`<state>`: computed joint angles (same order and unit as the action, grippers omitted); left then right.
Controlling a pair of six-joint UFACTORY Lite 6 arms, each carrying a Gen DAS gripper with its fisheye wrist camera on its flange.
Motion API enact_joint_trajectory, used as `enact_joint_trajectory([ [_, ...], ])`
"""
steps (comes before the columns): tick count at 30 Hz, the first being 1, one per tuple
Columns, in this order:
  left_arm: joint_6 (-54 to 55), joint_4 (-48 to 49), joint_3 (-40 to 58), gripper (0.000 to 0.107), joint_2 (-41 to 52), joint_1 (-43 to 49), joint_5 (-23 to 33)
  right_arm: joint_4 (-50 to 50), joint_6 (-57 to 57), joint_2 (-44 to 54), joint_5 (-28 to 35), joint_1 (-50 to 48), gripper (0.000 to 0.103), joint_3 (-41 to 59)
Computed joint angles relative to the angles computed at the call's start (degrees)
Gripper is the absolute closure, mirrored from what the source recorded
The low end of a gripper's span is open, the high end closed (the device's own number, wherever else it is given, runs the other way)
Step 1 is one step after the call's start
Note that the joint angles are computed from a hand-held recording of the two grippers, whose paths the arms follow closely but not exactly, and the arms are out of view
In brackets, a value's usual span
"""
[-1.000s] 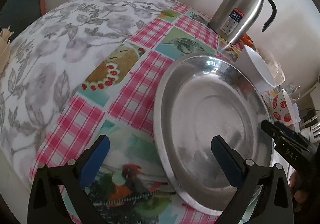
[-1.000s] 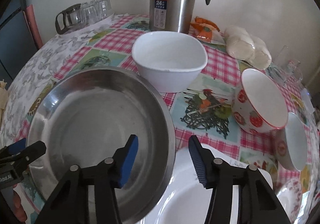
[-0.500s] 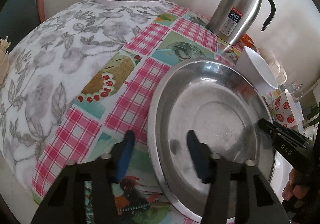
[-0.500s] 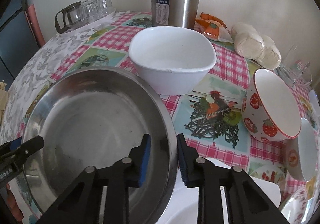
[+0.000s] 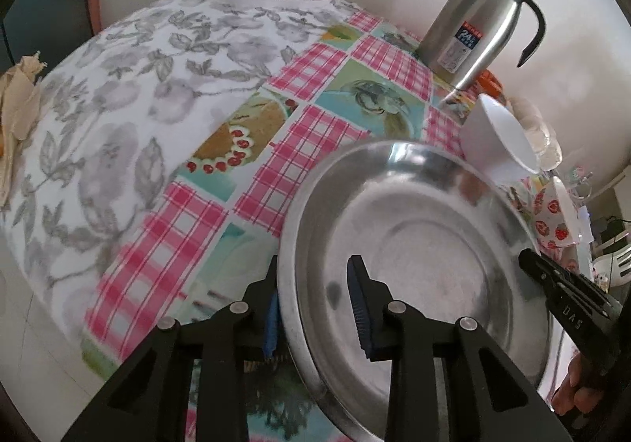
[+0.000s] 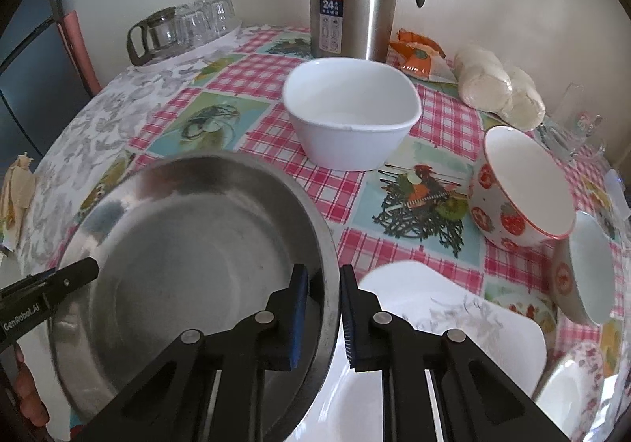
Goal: Organize plates and bowls
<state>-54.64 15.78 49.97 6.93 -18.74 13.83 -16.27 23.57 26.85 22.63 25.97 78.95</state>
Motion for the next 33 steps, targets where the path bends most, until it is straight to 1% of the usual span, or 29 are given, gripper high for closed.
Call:
enact_joint_trajectory([
  [2, -0.69, 0.36, -0.69, 0.074, -2.25, -0.79, 1.17, 0.04, 0.76, -3.19, -0.12, 0.02, 0.086, -2.82],
  [7, -7.35, 5.33, -0.9, 0.074, -7.49, -5.33, 5.98, 1.44, 0.94, -11.39, -0.82, -0.89, 0.086, -10.24],
  [14, -14.62, 10.62, 4.77, 0.074, -9.6, -13.22, 14.36, 5.58, -1.23, -24.11, -1.93, -4.61, 0.086, -20.44],
  [19, -18.99, 14.07, 13.31, 0.074, -6.44, -19.93, 20.88, 11.46, -7.14, -31.94, -2.09, -9.55, 0.086, -26.27],
  [25, -20.98, 15.82, 26.04, 0.074, 0.96, -26.58, 27.16, 26.84, -23.79, -40.68, -1.01, -20.0, 0.086, -32.02],
  [29, -20.91, 15.62, 33.29, 0.074, 6.08, -29.3, 29.04, 35.29, -33.04, -43.44, 0.57, -26.89, 0.086, -33.58],
  [33, -20.54, 14.42, 39.97, 0.074, 11.24, -30.85, 30.73, 39.76, -39.33, -45.38, 2.47, -32.38, 0.086, -34.6],
])
